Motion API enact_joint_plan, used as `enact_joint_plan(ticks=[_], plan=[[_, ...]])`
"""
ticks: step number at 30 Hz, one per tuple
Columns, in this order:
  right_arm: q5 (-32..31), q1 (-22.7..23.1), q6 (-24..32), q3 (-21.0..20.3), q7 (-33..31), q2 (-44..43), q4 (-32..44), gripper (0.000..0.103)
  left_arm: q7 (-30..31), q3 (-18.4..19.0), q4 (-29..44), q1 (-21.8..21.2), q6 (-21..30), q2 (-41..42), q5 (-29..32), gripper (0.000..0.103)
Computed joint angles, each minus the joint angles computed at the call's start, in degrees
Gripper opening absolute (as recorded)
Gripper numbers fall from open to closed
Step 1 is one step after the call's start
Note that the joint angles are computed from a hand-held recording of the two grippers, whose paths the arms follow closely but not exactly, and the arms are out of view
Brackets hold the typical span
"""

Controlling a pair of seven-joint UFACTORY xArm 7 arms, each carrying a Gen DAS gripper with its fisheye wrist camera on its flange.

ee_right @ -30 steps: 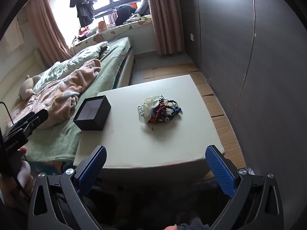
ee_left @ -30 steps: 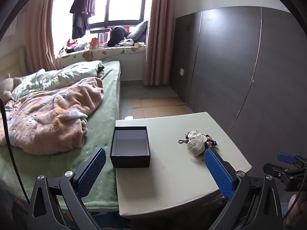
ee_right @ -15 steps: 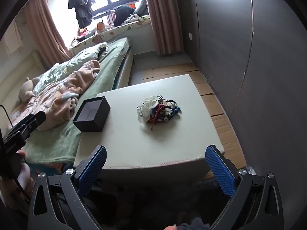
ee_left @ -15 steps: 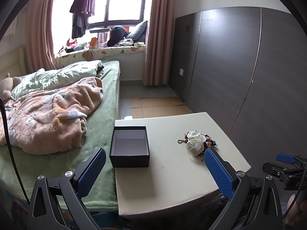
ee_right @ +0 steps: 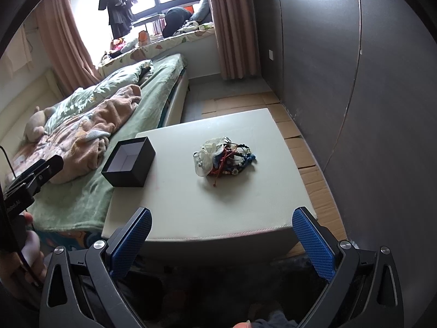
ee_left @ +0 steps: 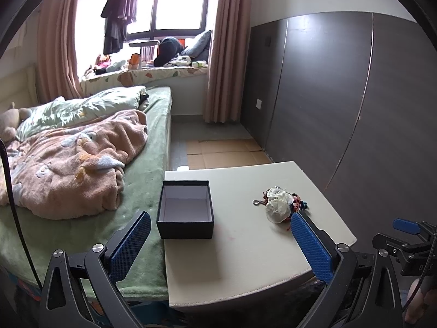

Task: Organize jewelry

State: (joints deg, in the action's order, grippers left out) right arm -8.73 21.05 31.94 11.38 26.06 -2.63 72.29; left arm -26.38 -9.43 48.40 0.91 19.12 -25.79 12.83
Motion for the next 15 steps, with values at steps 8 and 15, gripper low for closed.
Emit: enact_joint_plan(ticks=[8,15], plan=[[-1.81,0.19,0.4,0.23,1.12,-0.08,0.34,0.103,0.12,0.16,-0.17,-0.05,-0.12,-0.1,-0.07,0.102],[-1.51,0.15,0.32,0.12,0.85,0.04,0.34,0.103,0.16,0.17,-0.17,-0.02,-0.14,-0.12,-0.04,0.102]])
